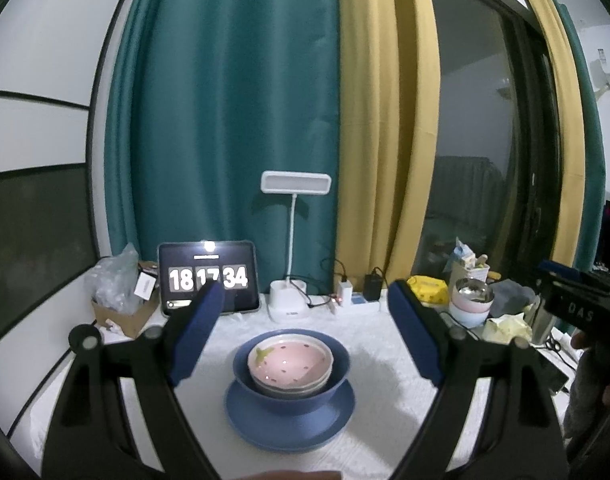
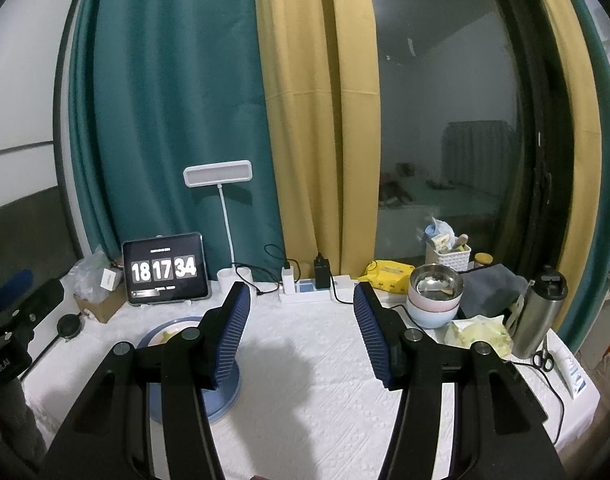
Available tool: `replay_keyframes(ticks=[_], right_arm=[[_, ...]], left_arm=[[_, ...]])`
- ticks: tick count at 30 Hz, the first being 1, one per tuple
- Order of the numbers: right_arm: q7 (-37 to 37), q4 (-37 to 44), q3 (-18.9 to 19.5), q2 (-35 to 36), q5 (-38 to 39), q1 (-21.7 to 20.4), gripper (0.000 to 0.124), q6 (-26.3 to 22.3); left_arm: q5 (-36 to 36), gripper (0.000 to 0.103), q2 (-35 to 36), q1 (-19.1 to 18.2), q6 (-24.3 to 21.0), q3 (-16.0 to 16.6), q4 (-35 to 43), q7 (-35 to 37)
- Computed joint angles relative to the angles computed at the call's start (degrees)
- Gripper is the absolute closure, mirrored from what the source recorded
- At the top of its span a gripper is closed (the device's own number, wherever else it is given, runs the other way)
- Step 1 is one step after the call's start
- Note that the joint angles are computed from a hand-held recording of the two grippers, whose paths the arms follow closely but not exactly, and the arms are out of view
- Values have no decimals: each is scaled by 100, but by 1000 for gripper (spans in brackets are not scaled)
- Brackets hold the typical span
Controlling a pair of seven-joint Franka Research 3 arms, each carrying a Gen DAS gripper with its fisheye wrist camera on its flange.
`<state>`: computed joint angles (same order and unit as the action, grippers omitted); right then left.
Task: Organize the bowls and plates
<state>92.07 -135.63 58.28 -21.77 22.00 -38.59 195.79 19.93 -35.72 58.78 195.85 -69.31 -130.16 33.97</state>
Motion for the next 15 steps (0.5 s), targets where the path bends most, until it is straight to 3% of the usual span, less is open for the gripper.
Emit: replay_keyframes(ticks=[15], right_arm=[[-21,14,51,7,-2,-60,67,1]], left_arm=[[8,18,47,44,-26,-46,36,18]])
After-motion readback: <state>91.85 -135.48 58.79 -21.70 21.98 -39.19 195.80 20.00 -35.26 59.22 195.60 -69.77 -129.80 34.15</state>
